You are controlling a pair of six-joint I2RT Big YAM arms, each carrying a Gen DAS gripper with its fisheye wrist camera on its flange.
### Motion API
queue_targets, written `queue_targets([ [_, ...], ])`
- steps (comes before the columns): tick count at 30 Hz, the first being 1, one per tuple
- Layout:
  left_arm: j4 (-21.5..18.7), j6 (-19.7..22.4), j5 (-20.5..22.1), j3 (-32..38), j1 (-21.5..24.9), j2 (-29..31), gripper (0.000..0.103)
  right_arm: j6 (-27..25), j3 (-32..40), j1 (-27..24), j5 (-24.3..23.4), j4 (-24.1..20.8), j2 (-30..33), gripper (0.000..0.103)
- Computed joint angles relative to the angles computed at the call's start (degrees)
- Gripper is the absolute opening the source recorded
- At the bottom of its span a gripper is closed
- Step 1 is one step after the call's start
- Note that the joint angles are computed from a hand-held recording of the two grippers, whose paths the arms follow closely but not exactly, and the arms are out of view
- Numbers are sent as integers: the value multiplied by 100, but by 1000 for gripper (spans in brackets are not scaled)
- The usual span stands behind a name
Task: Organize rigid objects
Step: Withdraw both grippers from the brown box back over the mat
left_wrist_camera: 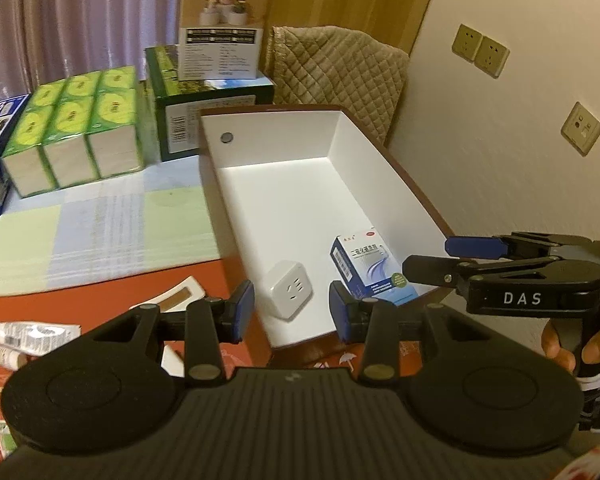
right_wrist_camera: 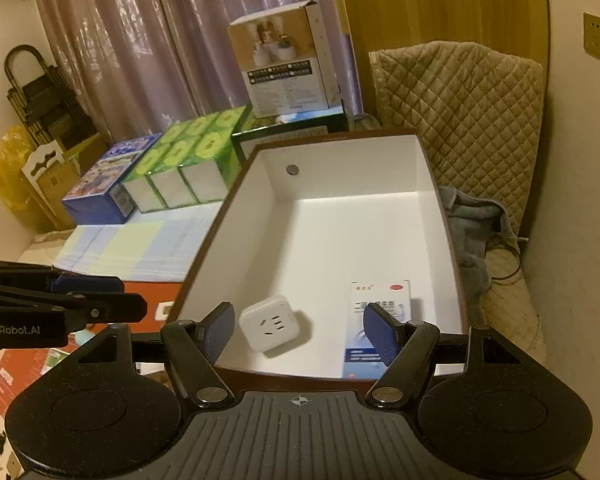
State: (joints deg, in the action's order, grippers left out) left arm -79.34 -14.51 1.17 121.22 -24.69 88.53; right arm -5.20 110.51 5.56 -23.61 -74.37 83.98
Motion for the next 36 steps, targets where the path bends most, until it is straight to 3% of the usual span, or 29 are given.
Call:
queue_targets([
  [10, 60, 28, 46, -839, 315, -775, 37, 211, -573, 434, 42, 200, -548, 68],
  [16, -34, 64, 111, -1359, 576, -1250, 37, 260, -821, 814, 115, 94, -740, 68],
  [36, -488, 45, 75, -2758, 1606, -2474, 37, 422, -1403, 1994, 273, -62, -815, 68],
])
